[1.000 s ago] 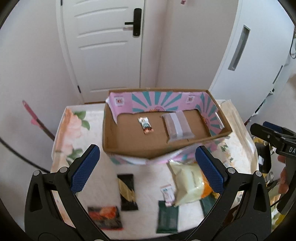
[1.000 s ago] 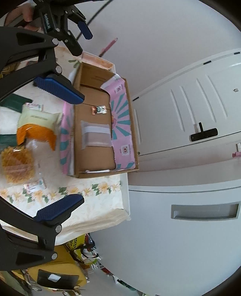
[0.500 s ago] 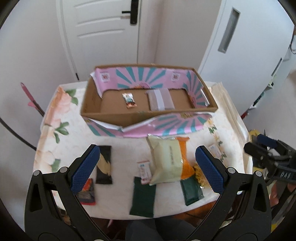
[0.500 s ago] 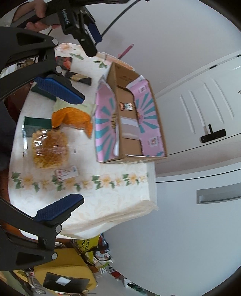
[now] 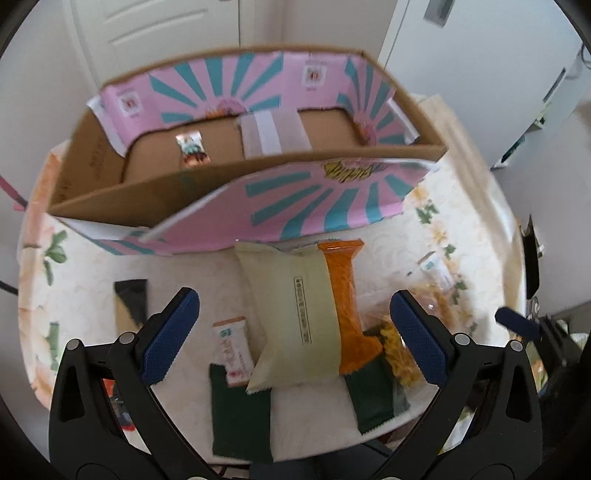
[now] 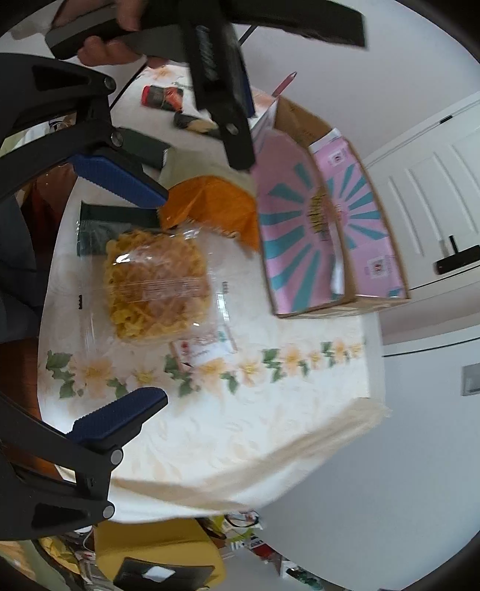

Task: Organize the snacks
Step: 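Grasp the cream-and-orange bag with the left gripper while the right grasps the waffle pack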

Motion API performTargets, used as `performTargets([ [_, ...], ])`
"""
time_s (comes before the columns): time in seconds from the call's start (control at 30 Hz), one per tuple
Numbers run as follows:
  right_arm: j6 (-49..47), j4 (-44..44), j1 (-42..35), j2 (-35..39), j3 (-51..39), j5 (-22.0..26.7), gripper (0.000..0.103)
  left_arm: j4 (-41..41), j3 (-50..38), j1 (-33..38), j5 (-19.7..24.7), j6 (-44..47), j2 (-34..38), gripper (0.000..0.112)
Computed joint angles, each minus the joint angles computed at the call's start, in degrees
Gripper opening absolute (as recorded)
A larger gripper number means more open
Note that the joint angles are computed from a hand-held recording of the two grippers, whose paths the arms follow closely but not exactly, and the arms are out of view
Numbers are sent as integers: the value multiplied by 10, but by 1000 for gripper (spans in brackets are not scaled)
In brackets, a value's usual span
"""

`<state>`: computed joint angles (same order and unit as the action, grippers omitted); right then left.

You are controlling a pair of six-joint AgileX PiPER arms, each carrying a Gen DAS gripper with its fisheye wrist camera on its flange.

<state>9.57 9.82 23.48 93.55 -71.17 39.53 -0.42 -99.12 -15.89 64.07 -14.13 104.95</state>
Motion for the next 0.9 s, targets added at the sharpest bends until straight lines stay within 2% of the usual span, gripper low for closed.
performTargets([
  [0.2,-7,18,15,24,27,-42,97,-6,-20,2,1,19,47,102],
  [0.53,-24,19,26,57,24,-83,97,-35,-30,10,-13,47,87,102],
  [0.6,-23,12,28,62,22,-85,96,-43,-33,13,-17,52,90,98],
  [0.67,-18,3,31,67,17,-87,94,-48,-42,16,-13,57,98,86],
  [0.9,-22,-6,35,77,8,-91,78,-47,-44,20,-18,66,103,73],
])
